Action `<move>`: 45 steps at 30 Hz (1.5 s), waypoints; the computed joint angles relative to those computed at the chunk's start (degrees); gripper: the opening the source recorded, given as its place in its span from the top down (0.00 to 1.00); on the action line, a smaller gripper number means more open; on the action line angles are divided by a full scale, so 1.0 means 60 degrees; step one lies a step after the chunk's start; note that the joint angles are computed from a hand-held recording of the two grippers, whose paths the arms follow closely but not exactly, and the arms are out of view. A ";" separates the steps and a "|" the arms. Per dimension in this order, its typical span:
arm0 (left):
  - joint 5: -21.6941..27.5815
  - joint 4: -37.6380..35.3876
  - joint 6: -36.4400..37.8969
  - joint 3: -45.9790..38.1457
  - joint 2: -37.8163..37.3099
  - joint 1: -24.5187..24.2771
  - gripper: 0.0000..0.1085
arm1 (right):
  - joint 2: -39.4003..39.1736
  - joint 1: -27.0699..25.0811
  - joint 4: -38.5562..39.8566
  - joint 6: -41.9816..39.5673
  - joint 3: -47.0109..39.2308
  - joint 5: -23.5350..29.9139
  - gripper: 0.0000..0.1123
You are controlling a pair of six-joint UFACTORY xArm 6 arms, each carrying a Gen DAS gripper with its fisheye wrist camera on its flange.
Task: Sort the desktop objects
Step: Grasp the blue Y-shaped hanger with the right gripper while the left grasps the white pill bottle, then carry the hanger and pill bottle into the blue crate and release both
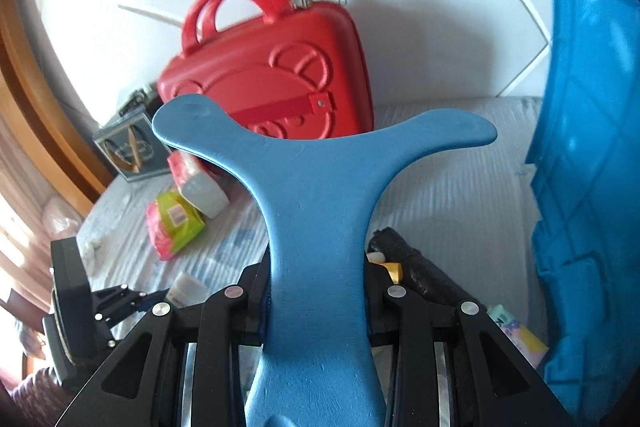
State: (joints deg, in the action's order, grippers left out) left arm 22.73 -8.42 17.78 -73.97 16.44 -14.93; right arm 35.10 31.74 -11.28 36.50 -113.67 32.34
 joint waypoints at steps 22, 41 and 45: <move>-0.1115 -0.0045 0.0497 0.0194 -0.3836 -0.4467 0.69 | -1.0988 0.5147 -0.9635 0.8423 0.7699 0.7762 0.72; 0.1628 0.5814 -0.5264 -0.6829 0.0641 -0.6856 0.68 | -1.4492 -0.0170 -0.6243 0.4539 0.9788 0.4851 0.69; 0.2700 0.7001 -0.6309 -0.8476 0.1535 -0.7082 0.05 | -1.4013 -0.1314 -0.5569 0.4044 0.9540 0.4244 0.31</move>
